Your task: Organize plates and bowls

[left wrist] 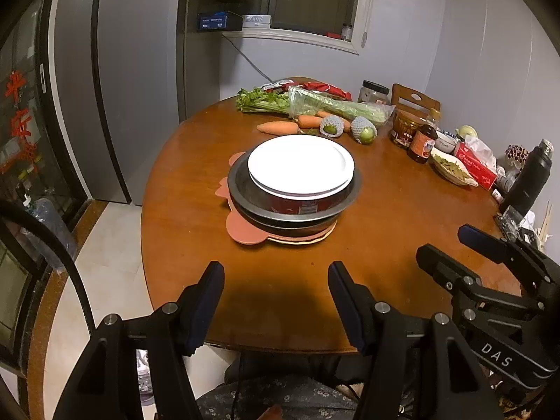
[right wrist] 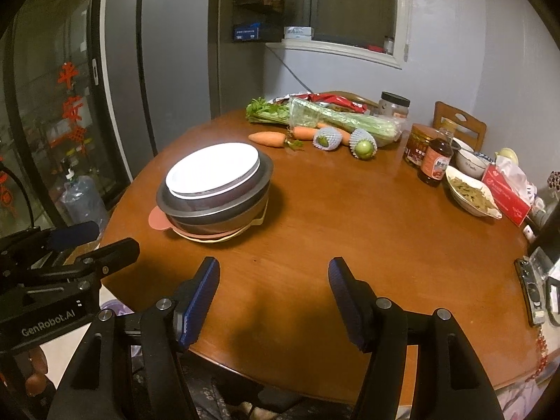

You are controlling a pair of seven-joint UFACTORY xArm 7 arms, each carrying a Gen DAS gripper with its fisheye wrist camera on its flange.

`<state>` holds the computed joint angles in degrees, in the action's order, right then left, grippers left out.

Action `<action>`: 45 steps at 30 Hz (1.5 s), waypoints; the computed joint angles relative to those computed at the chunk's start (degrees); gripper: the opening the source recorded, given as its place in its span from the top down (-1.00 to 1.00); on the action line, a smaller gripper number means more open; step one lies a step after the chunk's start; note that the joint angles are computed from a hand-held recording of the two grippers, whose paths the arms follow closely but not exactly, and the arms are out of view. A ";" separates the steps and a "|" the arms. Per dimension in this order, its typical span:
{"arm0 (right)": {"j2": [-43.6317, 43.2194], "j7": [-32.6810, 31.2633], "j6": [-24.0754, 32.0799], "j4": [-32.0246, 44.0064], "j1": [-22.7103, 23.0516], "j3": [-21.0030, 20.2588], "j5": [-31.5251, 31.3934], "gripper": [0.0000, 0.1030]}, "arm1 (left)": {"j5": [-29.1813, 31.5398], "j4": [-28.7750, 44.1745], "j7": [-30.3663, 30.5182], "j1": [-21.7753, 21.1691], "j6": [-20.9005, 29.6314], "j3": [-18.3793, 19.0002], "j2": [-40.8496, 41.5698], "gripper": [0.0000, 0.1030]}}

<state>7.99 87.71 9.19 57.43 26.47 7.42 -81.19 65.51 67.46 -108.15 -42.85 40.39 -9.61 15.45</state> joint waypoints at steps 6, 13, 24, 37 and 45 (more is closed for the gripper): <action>-0.32 0.82 -0.59 -0.38 -0.31 0.05 -0.63 -0.29 | -0.64 0.90 1.36 -0.62 1.42 -0.16 0.53 -0.19; -0.74 2.04 -0.75 -0.90 -0.60 0.13 -1.59 -0.29 | -0.66 0.98 1.45 -0.86 1.47 -0.08 0.62 -0.19; -0.87 2.63 -1.16 -1.15 -1.14 0.29 -2.12 -0.29 | -0.75 1.73 1.96 -1.28 1.59 0.16 1.32 -0.19; -0.97 3.06 -1.64 -1.57 -1.41 0.29 -2.43 -0.29 | -1.92 2.61 2.85 -1.79 2.94 0.34 2.09 -0.19; -0.54 3.27 -1.77 -1.37 -1.55 0.16 -2.50 -0.30 | -2.87 3.29 3.90 -2.00 3.39 0.67 2.96 -0.19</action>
